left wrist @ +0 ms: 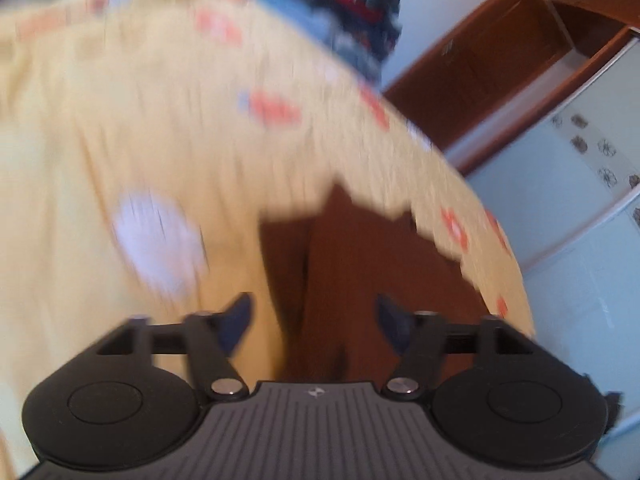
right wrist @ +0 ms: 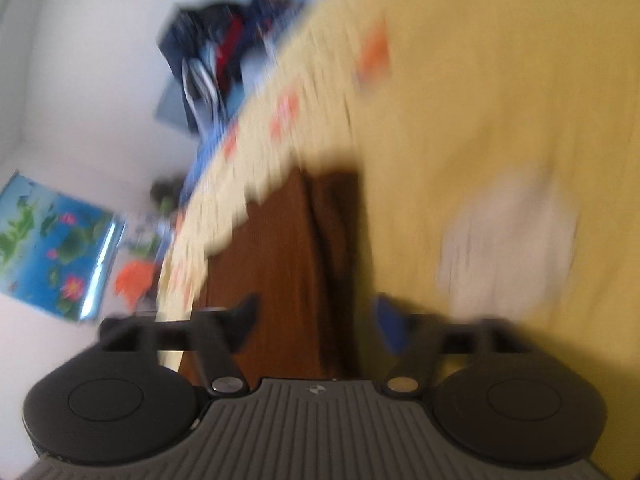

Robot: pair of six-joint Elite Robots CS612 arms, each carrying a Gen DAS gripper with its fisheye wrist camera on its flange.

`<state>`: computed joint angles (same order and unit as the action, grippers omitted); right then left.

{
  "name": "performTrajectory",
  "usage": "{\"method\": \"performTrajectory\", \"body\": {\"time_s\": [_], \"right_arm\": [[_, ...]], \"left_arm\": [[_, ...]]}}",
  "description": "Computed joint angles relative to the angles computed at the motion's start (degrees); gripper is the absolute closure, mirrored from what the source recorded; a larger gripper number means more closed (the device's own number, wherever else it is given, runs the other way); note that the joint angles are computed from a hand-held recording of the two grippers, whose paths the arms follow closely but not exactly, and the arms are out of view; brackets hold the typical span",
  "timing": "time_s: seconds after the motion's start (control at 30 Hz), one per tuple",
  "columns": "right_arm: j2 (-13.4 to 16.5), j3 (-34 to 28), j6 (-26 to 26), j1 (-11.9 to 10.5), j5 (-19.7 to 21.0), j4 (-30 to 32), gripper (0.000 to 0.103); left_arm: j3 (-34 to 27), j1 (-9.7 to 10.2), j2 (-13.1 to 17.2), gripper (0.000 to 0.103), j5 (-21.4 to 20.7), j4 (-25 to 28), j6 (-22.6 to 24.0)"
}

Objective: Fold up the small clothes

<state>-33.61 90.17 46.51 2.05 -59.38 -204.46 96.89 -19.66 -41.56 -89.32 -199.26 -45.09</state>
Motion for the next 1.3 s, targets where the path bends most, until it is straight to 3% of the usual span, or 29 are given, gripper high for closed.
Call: {"method": "performTrajectory", "body": {"time_s": [0.07,0.1,0.17,0.23,0.37,0.43,0.47,0.5,0.53,0.63,0.73,0.8,0.87,0.93,0.97,1.0,1.03,1.1,1.17,1.23,1.3], "right_arm": [[-0.37,-1.8,-4.79,0.02,-2.9,0.48,0.024],[-0.37,-3.45,-7.13,0.12,-3.43,2.67,0.024],[0.86,-8.35,-13.4,0.55,-2.57,7.29,0.025],[2.63,-14.16,-19.77,1.45,-3.17,14.32,0.03],[7.05,-25.85,-28.69,3.84,-6.89,30.16,0.045],[8.96,-30.29,-31.65,4.76,-8.09,37.21,0.059],[9.71,-31.67,-32.23,5.19,-9.54,38.77,0.08],[10.22,-32.23,-32.79,5.23,-8.96,38.08,0.087],[10.29,-32.42,-32.25,5.11,-7.49,38.21,0.087],[9.4,-30.62,-30.89,4.96,-6.41,29.59,0.088],[9.64,-30.27,-28.61,4.68,-6.98,25.66,0.088],[11.03,-32.89,-29.41,4.91,-9.64,31.46,0.088],[12.15,-33.7,-30.07,5.21,-10.31,31.75,0.088],[11.74,-33.04,-29.66,5.45,-11.39,31.35,0.076],[11.22,-32.53,-29.15,5.43,-11.46,31.64,0.056],[10.43,-31.42,-28.83,5.46,-12.1,30.75,0.04],[9.57,-29.83,-28.59,5.68,-14.02,27.76,0.039],[8.35,-27.21,-29.83,6.36,-17.05,20.55,0.038],[8.06,-26.91,-30.81,6.89,-15.84,18.5,0.034],[8.76,-28.77,-34.98,7.89,-15.22,22.31,0.03],[9.99,-31.21,-41.5,9.48,-20.4,28.25,0.029]], "left_arm": [[-2.5,-0.74,-0.03,0.018,7.74,2.12,4.79],[-4.88,-0.91,0.69,0.018,9.53,3.81,7.74],[-10.53,-1.18,3.23,0.019,10.11,6.72,14.62],[-16.7,-1.61,5.86,0.021,10.04,13.69,18.34],[-26.96,-1.75,11.19,0.05,4.8,26.71,18.33],[-28.72,-2.2,12.59,0.069,6.26,26.51,19.23],[-28.76,-2.2,12.69,0.097,6.15,26.06,19.48],[-28.17,-2.04,12.33,0.097,5.52,24.9,18.12],[-27.43,-2.09,12.05,0.097,6.37,22.53,17.24],[-26.49,-2.3,11.69,0.097,8.99,18.46,19.29],[-28.54,-2.46,12.85,0.097,11.48,23.95,20.07],[-28.65,-2.84,13.7,0.095,13.35,23.18,21.19],[-28.2,-3.23,12.99,0.092,14.76,24.45,21.62],[-26.69,-3.77,11.62,0.088,16.23,24.17,23.34],[-25.36,-4.22,10.88,0.088,17.63,22.08,24.53],[-24.24,-4.64,10.34,0.08,18.42,19.57,25.64],[-23.54,-4.93,10.1,0.072,18.2,17.21,26.39],[-23.77,-5.56,10.43,0.019,17.29,14.77,27.0],[-25.97,-6.42,11.96,0.017,17.72,15.44,29.31],[-28.84,-7.0,13.24,0.017,19.83,22.25,29.59],[-30.03,-6.68,14.4,0.016,19.46,25.71,28.35]]}}
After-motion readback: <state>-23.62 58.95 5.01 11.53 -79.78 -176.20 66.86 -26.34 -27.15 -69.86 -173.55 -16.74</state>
